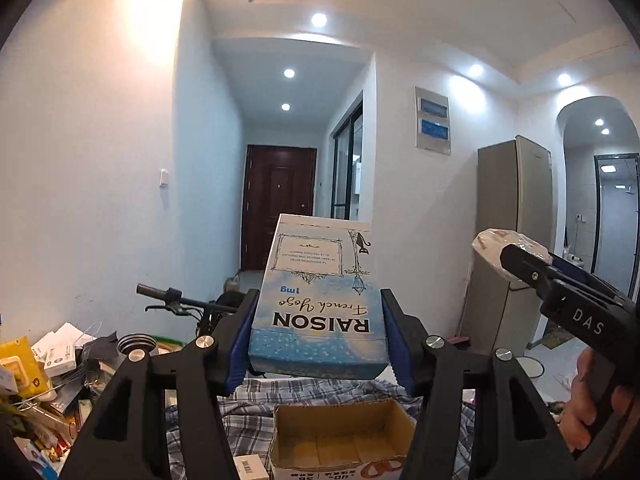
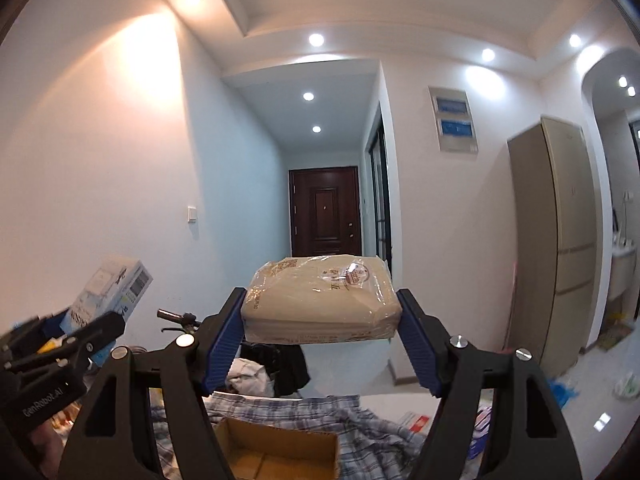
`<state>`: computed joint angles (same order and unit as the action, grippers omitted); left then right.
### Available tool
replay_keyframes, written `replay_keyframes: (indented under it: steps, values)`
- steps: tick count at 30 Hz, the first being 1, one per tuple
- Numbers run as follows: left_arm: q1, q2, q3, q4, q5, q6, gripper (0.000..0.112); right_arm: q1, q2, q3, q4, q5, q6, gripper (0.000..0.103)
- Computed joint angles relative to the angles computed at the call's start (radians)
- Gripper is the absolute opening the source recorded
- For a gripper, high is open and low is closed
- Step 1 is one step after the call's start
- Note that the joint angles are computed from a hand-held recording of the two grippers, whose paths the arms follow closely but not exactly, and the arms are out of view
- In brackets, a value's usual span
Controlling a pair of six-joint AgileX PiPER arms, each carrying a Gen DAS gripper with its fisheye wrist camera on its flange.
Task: Organize objects
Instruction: 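Raise the RAISON carton and tissue pack and carry both over the cardboard box, then lower the left tool into the box and open it to drop the carton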
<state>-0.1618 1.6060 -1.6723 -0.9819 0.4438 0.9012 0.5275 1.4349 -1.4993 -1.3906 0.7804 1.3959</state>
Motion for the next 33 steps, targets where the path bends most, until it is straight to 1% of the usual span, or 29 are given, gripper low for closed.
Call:
replay_keyframes:
  steps: [2, 4, 7, 11, 14, 16, 18, 21, 22, 23, 27, 28, 29, 31, 32, 33]
  values:
    - [-0.001, 0.016, -0.015, 0.025, 0.007, -0.033, 0.060, -0.022, 0.015, -0.025, 0.072, -0.023, -0.078, 0.072]
    - [-0.006, 0.034, -0.031, 0.042, 0.017, -0.057, 0.060, -0.029, 0.028, -0.036, 0.103, -0.026, -0.103, 0.072]
    - [-0.025, 0.068, -0.065, 0.097, 0.039, -0.103, 0.060, -0.060, 0.054, -0.068, 0.186, -0.060, -0.182, 0.072]
    - [-0.054, 0.113, -0.110, 0.218, 0.033, -0.215, 0.060, -0.077, 0.065, -0.057, 0.199, -0.075, -0.174, 0.072]
    - [-0.062, 0.173, -0.189, 0.322, 0.070, -0.326, 0.060, -0.084, 0.076, -0.057, 0.216, -0.065, -0.191, 0.072]
    - [-0.060, 0.230, -0.266, 0.379, 0.132, -0.394, 0.060, -0.105, 0.091, -0.072, 0.264, -0.073, -0.230, 0.072]
    - [-0.051, 0.266, -0.294, 0.387, 0.189, -0.402, 0.060, -0.141, 0.108, -0.091, 0.336, -0.097, -0.288, 0.072]
    - [-0.079, 0.383, -0.446, 0.528, 0.277, -0.540, 0.060, -0.184, 0.145, -0.130, 0.441, -0.112, -0.393, 0.072]
    - [-0.086, 0.424, -0.501, 0.560, 0.312, -0.573, 0.060, -0.196, 0.160, -0.146, 0.471, -0.107, -0.424, 0.072]
    - [-0.085, 0.441, -0.515, 0.564, 0.336, -0.576, 0.060, -0.206, 0.177, -0.160, 0.503, -0.102, -0.453, 0.072]
    - [-0.091, 0.600, -0.749, 0.602, 0.509, -0.648, 0.060, -0.251, 0.232, -0.199, 0.650, -0.111, -0.570, 0.072]
    - [-0.092, 0.639, -0.810, 0.611, 0.545, -0.666, 0.060, -0.259, 0.249, -0.213, 0.660, -0.108, -0.581, 0.072]
    - [-0.096, 0.671, -0.856, 0.628, 0.574, -0.684, 0.060, -0.255, 0.260, -0.209, 0.630, -0.102, -0.553, 0.072]
    - [-0.107, 0.718, -0.920, 0.662, 0.612, -0.713, 0.060, -0.247, 0.285, -0.213, 0.602, -0.083, -0.537, 0.072]
    - [-0.112, 0.745, -0.960, 0.677, 0.635, -0.728, 0.060, -0.265, 0.302, -0.235, 0.642, -0.085, -0.581, 0.072]
    - [-0.116, 0.794, -1.038, 0.697, 0.682, -0.747, 0.060, -0.276, 0.313, -0.248, 0.679, -0.087, -0.614, 0.072]
